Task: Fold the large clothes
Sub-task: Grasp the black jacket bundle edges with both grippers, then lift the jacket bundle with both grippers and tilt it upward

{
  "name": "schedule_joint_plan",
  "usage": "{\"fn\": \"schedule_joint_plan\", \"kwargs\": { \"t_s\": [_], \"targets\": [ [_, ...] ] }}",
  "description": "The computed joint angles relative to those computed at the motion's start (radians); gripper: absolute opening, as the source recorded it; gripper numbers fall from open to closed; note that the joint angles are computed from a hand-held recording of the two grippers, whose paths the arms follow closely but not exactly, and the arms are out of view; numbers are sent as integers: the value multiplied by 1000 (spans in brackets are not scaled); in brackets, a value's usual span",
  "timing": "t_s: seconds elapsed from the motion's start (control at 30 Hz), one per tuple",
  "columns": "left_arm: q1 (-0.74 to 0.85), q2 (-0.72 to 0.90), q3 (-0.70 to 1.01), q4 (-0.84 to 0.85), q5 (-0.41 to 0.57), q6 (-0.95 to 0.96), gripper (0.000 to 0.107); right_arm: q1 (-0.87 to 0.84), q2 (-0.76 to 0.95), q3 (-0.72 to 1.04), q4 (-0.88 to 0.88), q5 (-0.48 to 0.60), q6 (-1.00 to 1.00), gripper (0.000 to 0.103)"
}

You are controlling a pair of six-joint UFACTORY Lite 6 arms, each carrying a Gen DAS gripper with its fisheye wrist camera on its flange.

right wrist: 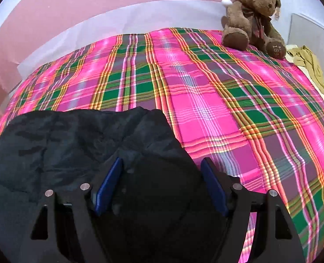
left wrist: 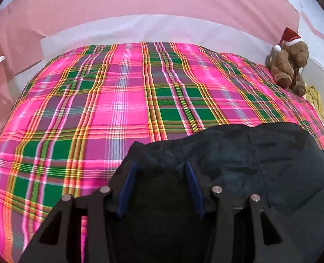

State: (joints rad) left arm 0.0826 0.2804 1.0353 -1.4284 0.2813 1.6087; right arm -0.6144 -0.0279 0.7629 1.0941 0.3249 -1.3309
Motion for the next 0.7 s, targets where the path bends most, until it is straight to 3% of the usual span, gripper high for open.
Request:
{"fn": "schedule_joint_plan", "kwargs": {
  "t_s": [0.1, 0.4, 0.53, 0.7],
  "targets": [
    [-31, 19, -4, -135, -45, 127, 50, 32, 30, 2, 42, -49, -29, 74],
    [-35, 28, -24, -319, -47, 307, 50, -1, 68, 2, 177, -9, -158, 75],
    [-46, 13, -24, -292, -79, 277, 51, -5, 62, 0, 174, 0, -148, 75],
    [-25, -153, -107, -36, -81, 7, 49, -66, -52, -20, 31, 76, -8, 75]
  ]
}}
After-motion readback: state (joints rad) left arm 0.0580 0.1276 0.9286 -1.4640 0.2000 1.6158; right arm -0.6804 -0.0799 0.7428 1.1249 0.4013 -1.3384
